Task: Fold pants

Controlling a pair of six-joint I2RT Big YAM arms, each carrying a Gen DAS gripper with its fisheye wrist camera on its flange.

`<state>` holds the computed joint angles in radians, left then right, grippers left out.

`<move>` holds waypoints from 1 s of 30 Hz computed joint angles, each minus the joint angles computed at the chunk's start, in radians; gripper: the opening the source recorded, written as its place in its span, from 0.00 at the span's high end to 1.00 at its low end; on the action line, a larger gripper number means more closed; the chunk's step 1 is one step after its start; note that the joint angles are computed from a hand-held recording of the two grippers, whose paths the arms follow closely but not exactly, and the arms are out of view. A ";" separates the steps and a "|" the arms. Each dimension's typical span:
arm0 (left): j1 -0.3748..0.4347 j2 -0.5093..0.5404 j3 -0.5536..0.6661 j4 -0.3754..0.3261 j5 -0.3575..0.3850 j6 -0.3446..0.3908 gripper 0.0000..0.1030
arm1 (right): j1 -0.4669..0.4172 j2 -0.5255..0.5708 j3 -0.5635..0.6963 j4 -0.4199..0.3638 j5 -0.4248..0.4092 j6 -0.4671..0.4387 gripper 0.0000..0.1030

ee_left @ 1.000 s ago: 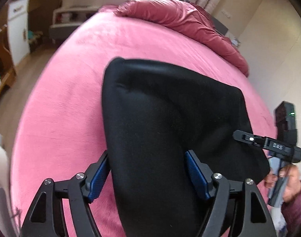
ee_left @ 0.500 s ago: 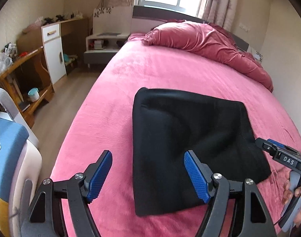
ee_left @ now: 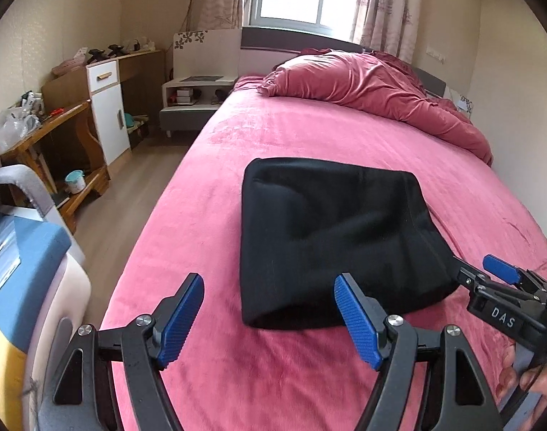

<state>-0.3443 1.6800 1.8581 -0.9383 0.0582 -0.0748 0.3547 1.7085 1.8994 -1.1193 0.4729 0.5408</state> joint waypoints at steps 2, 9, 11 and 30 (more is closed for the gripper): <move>-0.004 -0.027 -0.036 0.012 -0.015 0.002 0.26 | 0.020 -0.008 -0.009 -0.016 0.027 0.016 0.24; -0.008 -0.107 -0.140 0.031 -0.009 0.006 0.26 | 0.069 -0.033 -0.042 -0.063 0.097 0.075 0.22; -0.012 -0.127 -0.164 0.039 -0.016 0.018 0.26 | 0.082 -0.041 -0.050 -0.072 0.106 0.092 0.22; -0.022 -0.201 -0.230 0.083 -0.069 0.008 0.26 | 0.142 -0.080 -0.078 -0.100 0.183 0.124 0.22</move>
<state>-0.3668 1.4794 1.6283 -0.8555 -0.0112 -0.0664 0.4965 1.6286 1.8215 -1.2191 0.6558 0.6651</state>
